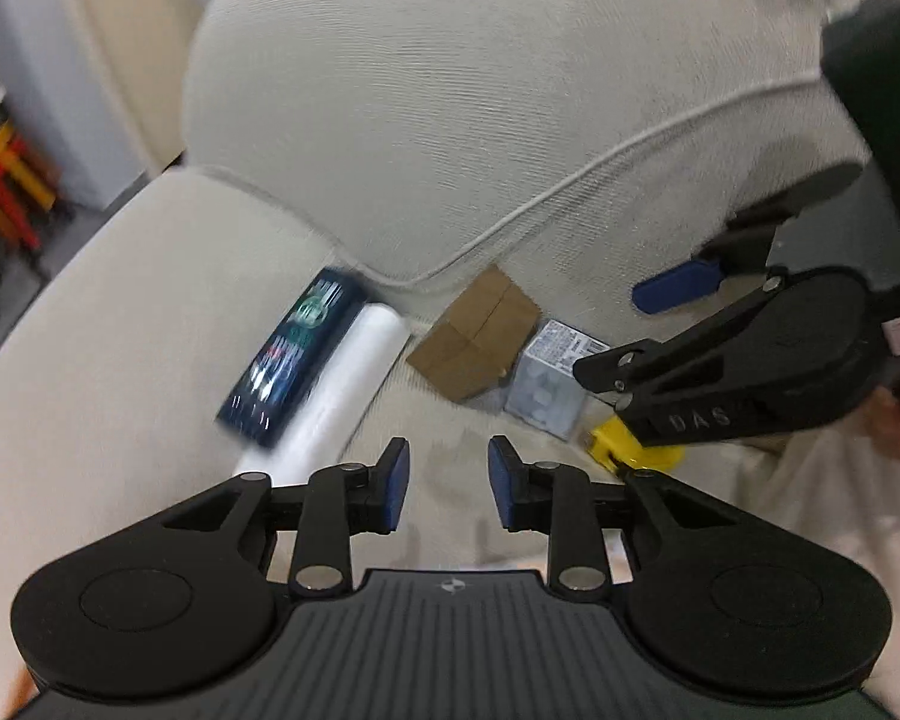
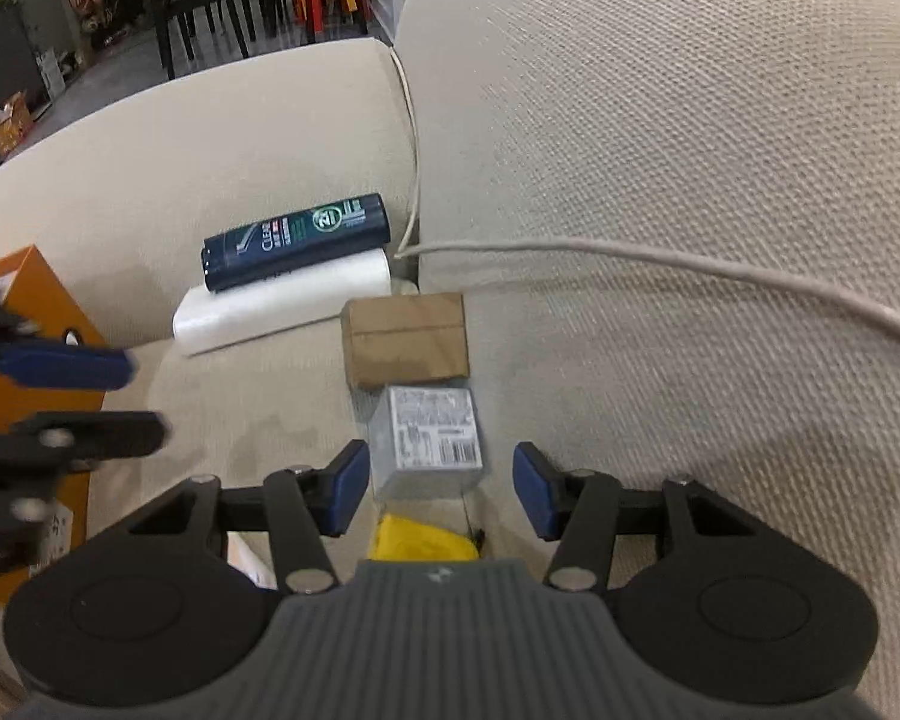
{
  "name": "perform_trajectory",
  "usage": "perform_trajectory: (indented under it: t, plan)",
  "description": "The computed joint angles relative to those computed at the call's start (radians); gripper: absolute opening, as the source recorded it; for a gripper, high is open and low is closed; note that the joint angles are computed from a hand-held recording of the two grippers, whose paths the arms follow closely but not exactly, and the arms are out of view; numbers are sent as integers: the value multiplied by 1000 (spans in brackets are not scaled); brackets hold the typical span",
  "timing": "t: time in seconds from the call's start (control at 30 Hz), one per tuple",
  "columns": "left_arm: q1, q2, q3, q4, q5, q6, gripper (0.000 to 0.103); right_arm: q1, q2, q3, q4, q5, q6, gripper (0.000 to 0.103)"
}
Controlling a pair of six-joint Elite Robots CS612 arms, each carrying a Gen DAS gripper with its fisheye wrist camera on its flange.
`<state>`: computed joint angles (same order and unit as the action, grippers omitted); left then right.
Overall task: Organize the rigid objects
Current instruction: 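Grasp the brown cardboard box with the left tool while the right tool grasps the clear plastic box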
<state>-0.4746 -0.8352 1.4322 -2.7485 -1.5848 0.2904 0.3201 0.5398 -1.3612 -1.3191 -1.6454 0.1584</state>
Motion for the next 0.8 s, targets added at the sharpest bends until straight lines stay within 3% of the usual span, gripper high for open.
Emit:
perform_trajectory:
  t: [0.07,0.17,0.37,0.47,0.53,0.8]
  plan:
    - [5,23,-24,-4,-26,57,45,2,1,7,-19,-6,6,52]
    - [10,53,-55,-6,-48,139,46,4,8,10,-39,-8,3,52]
    - [12,103,-121,26,-66,269,48,4,-1,53,-35,-14,22,35]
    - [14,126,-148,28,-88,314,49,-5,1,51,-30,3,77,18]
    - [13,145,-172,43,-97,350,58,-14,-3,61,-11,35,109,8]
    - [-8,166,-162,-40,-19,566,62,-18,2,60,-28,54,139,5]
